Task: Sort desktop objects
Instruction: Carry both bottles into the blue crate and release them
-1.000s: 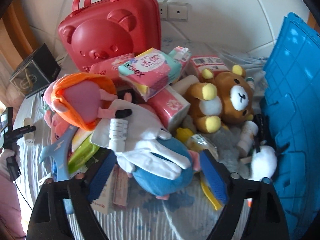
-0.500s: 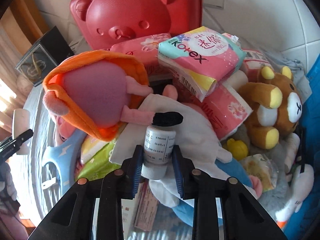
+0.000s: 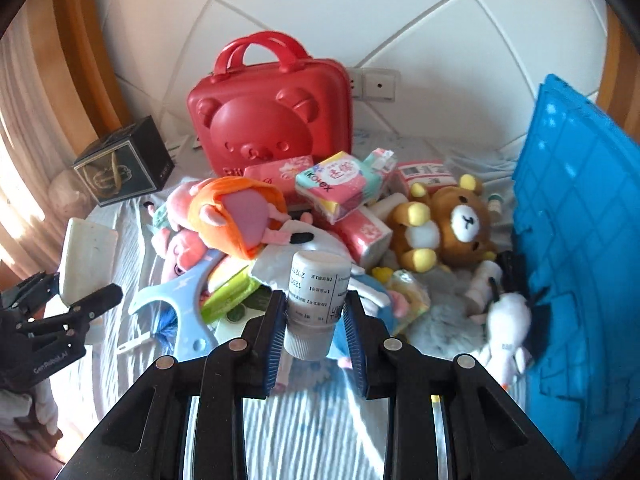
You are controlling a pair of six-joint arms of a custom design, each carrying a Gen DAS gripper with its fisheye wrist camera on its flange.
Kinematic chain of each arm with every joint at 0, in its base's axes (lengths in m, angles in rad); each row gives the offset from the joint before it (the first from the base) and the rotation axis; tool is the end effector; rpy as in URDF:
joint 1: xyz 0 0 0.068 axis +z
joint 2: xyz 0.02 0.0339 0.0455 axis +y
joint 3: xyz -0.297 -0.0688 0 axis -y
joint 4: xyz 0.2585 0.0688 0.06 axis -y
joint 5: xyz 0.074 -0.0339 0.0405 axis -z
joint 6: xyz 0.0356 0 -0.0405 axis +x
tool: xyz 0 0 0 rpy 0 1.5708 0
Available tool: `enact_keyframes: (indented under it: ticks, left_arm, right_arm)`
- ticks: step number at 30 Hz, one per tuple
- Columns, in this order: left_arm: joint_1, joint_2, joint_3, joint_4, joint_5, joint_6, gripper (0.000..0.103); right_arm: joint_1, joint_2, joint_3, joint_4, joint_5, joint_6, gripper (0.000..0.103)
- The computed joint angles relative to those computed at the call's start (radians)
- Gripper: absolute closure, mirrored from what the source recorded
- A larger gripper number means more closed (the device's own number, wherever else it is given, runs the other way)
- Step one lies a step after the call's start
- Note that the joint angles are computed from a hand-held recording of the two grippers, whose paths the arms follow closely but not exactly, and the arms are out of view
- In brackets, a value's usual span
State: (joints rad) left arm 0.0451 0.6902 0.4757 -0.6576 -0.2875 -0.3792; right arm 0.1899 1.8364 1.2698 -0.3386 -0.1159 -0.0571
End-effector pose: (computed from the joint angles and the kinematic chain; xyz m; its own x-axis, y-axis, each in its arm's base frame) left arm 0.1253 0.0158 0.2234 -0.6271 -0.3836 -0.6779 -0.4926 0.8695 -0.0364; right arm 0.4076 0.0825 0.2259 -0.7565 -0.2031 -0.6217 -0.3013 0.9519 0.0556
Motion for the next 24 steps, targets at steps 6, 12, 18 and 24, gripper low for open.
enact_keyframes:
  ticks: [6,12,18,24]
  left_arm:
    - [-0.522,0.201,0.171,-0.032,-0.293,-0.246,0.050]
    - [-0.746,0.444,0.377,0.012,-0.420,-0.277,0.050]
    - [-0.837,0.685,0.632,0.073,-0.453,-0.217,0.050]
    - [-0.867,0.966,0.998,0.064,-0.419,-0.132,0.050]
  right_arm:
    - [-0.125,-0.288,-0.166,-0.017,-0.001,-0.040,0.074]
    - [-0.338,-0.498,-0.204,-0.095,-0.074,-0.136,0.075]
    - [-0.637,-0.543,-0.119,-0.183,-0.225,-0.282,0.075]
    - [-0.929,-0.412,0.066,-0.263,-0.370,-0.441,0.075]
